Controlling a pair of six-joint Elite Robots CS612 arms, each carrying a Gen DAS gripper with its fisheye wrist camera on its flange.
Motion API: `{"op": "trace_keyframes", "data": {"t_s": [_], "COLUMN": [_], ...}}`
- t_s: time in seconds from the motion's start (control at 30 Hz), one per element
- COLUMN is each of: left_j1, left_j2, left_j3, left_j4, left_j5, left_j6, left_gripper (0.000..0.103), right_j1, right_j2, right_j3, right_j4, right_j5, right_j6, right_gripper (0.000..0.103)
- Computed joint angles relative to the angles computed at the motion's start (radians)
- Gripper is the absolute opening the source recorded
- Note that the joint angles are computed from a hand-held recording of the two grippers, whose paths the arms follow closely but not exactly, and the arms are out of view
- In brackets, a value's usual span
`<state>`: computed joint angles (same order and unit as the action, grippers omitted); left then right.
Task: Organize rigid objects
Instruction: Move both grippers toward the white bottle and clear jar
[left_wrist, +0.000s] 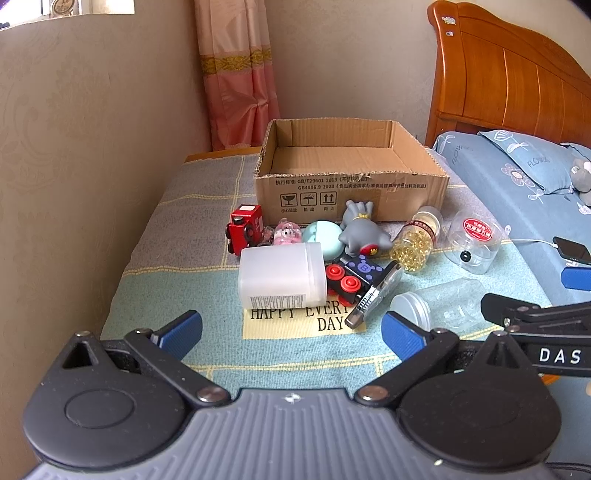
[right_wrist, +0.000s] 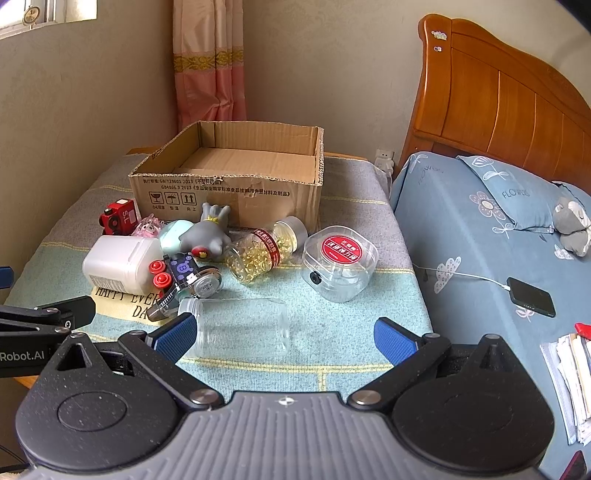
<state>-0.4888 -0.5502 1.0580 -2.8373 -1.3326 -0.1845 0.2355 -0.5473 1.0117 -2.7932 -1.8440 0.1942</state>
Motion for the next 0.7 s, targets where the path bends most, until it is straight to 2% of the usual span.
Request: {"op": "trace_keyframes", "data": {"t_s": [0.33,0.7], "left_j1": [0.006,0.020], "left_j2": [0.010,0.038], "left_j3": [-0.009,-0.051], "left_j4": [-0.006,0.024], "left_j5": [-0.022,-0.068], "left_j6": [0.001,0.015], "left_gripper": [0.102,0.102], "right_j1": [-0.002,-0.014], "right_j2": [0.004,0.019], "right_j3": [0.001,-0.001], "right_j4": [-0.017,-0.068], "right_j5": [0.008,0.094], "right_j6": [-0.019,-0.073], "right_gripper": [0.103,0.103]}}
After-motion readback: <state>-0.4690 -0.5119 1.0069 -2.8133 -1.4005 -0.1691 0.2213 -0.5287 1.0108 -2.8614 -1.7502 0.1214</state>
